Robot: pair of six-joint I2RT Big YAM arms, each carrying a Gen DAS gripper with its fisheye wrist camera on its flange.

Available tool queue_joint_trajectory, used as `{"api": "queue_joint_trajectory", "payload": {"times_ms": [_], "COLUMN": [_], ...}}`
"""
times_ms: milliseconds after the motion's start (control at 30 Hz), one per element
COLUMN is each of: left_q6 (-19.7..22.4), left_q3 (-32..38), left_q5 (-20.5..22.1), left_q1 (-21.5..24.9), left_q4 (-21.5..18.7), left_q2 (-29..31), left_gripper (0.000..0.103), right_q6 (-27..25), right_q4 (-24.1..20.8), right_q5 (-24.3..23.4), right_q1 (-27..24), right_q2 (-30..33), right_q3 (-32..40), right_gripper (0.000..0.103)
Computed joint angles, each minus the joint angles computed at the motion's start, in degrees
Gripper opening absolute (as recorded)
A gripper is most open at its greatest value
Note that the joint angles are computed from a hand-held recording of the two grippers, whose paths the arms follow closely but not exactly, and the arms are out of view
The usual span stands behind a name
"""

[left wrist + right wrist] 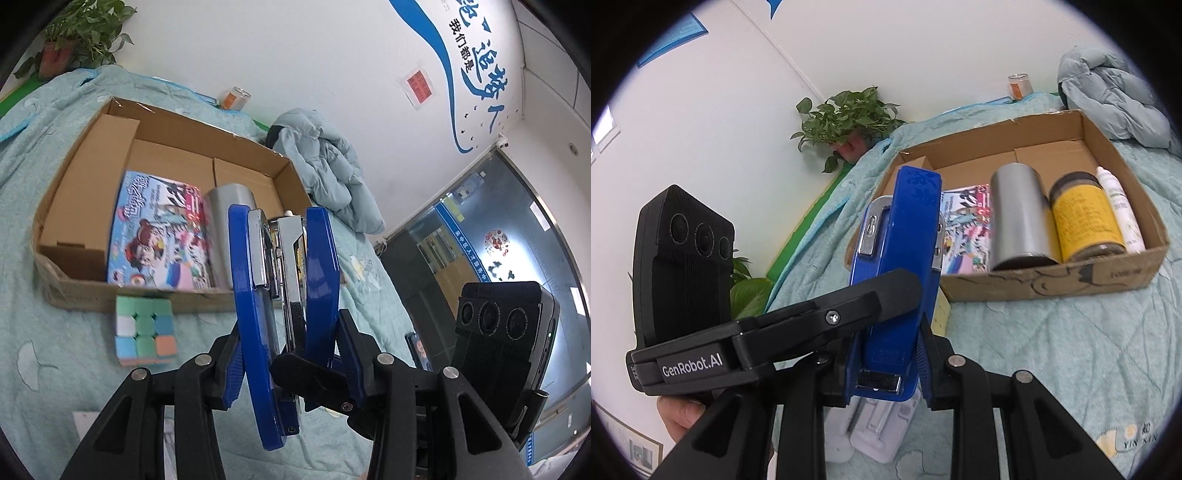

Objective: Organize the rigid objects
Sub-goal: 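Lift the stapler with both grippers and carry it over the box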

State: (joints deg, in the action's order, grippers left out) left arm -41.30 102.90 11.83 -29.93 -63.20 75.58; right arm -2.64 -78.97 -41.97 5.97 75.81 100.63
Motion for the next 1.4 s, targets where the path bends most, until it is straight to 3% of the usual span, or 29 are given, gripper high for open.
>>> {"api": "queue_joint_trajectory", "payload": {"times_ms": [333, 933, 1133, 1267, 1400], "left_q6": [3.11, 4.70, 5.34, 6.47, 6.16], "left_q3": [3.11, 5.47, 5.91, 7.62, 6.29], "left_q5": [6.68, 13.83, 15.35, 11.77, 12.05], "left_q1": [8.96, 16.44, 17.64, 17.49, 18.03], "left_q4": [-1.01, -1.08, -1.48, -5.26, -4.25], "left_q2": [4.30, 11.45, 14.78, 16.54, 15.78], "left_gripper": [0.042, 0.042, 0.042, 0.045, 0.048], "right_q6": [1.98, 2.28, 3.15, 4.13, 5.59], "right_q4": [-0.49, -5.45, -5.73, -5.99, -4.48], "right_q5": [2.47, 4.98, 4.57, 4.44, 3.31], "right_q1": [4.68, 7.82, 7.47, 7.90, 7.97], "right_q2": [7.82, 20.61, 23.48, 24.73, 24.68], "right_q3": [7.94, 20.92, 21.42, 21.13, 19.93], "right_gripper": [0.025, 0.025, 0.025, 0.025, 0.026]}}
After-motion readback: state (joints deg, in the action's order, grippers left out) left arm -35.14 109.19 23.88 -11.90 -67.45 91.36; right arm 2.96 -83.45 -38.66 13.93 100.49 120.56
